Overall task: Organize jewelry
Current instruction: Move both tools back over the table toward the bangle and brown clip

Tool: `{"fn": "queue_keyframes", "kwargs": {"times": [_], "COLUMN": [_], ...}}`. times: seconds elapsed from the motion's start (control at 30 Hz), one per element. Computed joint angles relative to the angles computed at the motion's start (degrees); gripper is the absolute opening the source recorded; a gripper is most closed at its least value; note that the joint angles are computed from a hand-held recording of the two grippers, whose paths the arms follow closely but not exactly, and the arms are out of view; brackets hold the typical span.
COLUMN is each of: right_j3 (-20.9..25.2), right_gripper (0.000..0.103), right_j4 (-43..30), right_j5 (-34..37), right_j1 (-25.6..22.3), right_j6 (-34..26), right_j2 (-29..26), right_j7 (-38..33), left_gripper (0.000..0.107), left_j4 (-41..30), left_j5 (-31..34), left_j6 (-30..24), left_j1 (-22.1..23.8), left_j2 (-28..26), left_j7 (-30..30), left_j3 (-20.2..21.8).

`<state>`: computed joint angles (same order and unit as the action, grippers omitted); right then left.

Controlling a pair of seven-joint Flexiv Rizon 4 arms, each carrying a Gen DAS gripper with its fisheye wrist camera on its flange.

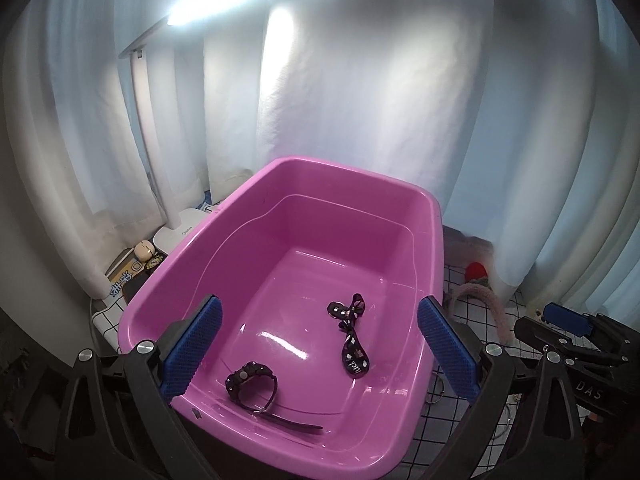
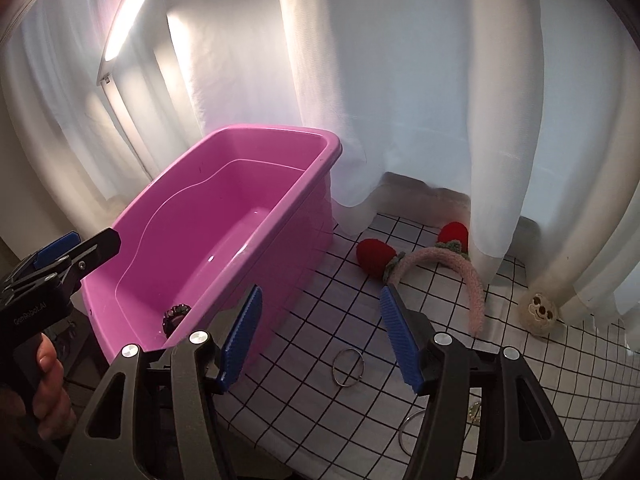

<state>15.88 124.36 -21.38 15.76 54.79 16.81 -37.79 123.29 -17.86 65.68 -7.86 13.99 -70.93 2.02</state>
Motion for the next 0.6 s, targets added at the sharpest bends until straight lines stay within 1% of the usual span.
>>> {"fn": "queue_keyframes", "kwargs": {"times": [0.1, 0.27, 0.4, 0.6], "right_j3": [0.65, 1.30, 1.29, 1.26], "right_gripper": [0.060, 0.061, 0.061, 0.061], "right_j4": [2.89, 7.03, 9.35, 12.54], "right_j5": [0.04, 2.23, 4.17, 5.84], "right_j1": [-1.11, -2.38, -3.31, -5.43], "right_j6": [-2.08, -6.38, -10.00, -13.20], "right_j2": [4.56, 11.79, 16.18, 22.94], "right_j7": [0.92, 1.97, 2.44, 3.37], "left_gripper": [0.096, 0.096, 0.096, 0.096], "left_j4": [0.55, 1.29, 1.64, 2.26], "left_j5": [0.42, -0.17, -0.80, -2.20], "left_j6": [-0.31, -0.74, -0.67, -0.18], "left_j1": [-1.03, -3.44, -5.58, -9.17], "left_j2": [0.83, 2.14, 2.68, 2.86], "left_j7": [-0.10, -0.01, 0.49, 1.65], "left_j3": [-0.79, -1.63, -2.36, -3.46]}}
